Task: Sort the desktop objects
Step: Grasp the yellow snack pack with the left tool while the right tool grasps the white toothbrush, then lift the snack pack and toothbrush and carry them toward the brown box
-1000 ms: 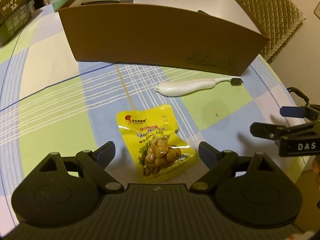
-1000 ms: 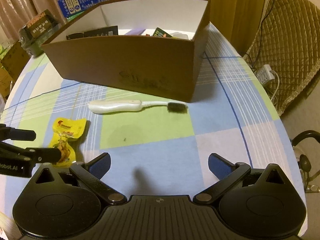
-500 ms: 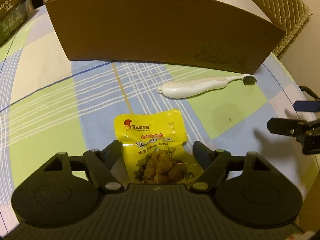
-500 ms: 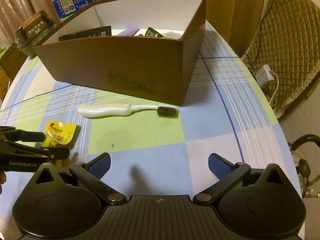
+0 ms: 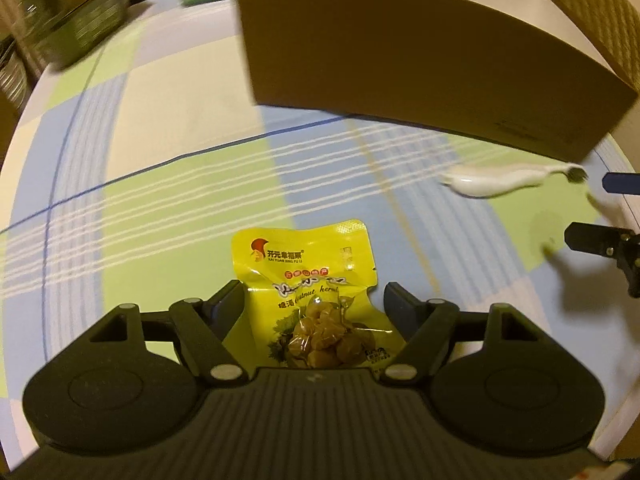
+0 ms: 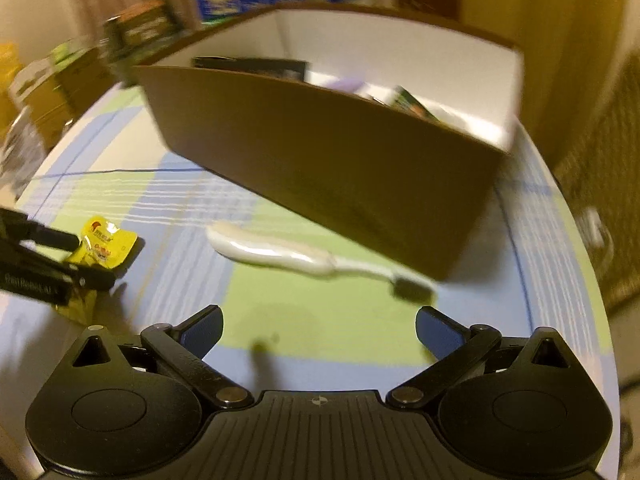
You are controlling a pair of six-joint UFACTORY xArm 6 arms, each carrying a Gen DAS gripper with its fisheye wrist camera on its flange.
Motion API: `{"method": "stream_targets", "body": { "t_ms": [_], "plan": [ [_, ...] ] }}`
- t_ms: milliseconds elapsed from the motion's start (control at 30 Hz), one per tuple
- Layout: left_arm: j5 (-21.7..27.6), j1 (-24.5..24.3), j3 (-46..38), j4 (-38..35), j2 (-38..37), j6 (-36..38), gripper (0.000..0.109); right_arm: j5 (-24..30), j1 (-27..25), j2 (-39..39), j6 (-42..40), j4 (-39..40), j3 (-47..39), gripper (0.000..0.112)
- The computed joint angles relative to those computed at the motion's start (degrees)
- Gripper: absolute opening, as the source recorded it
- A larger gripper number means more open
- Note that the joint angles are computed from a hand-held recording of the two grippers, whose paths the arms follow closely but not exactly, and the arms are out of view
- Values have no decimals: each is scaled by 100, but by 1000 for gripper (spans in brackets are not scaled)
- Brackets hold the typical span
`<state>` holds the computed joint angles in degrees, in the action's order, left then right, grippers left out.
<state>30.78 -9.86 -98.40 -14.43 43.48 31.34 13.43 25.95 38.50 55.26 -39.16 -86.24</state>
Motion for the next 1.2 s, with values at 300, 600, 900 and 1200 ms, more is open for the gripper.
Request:
{"method": "stream_targets", "body": {
  "t_ms": [300, 600, 900, 1200],
  "plan": [
    [-38, 227, 14, -105, 7, -25, 73, -229, -55, 832, -1394, 118, -940, 71],
    [14, 262, 50, -260, -25, 123, 73, 148, 133, 794, -2927, 2063, -910, 29],
    [185, 244, 45, -322, -11, 281, 73, 550, 474, 493, -993, 1030, -653, 28],
    [190, 222, 192, -343, -102, 432, 75, 510, 427, 498, -472, 753, -655, 29]
  ]
}}
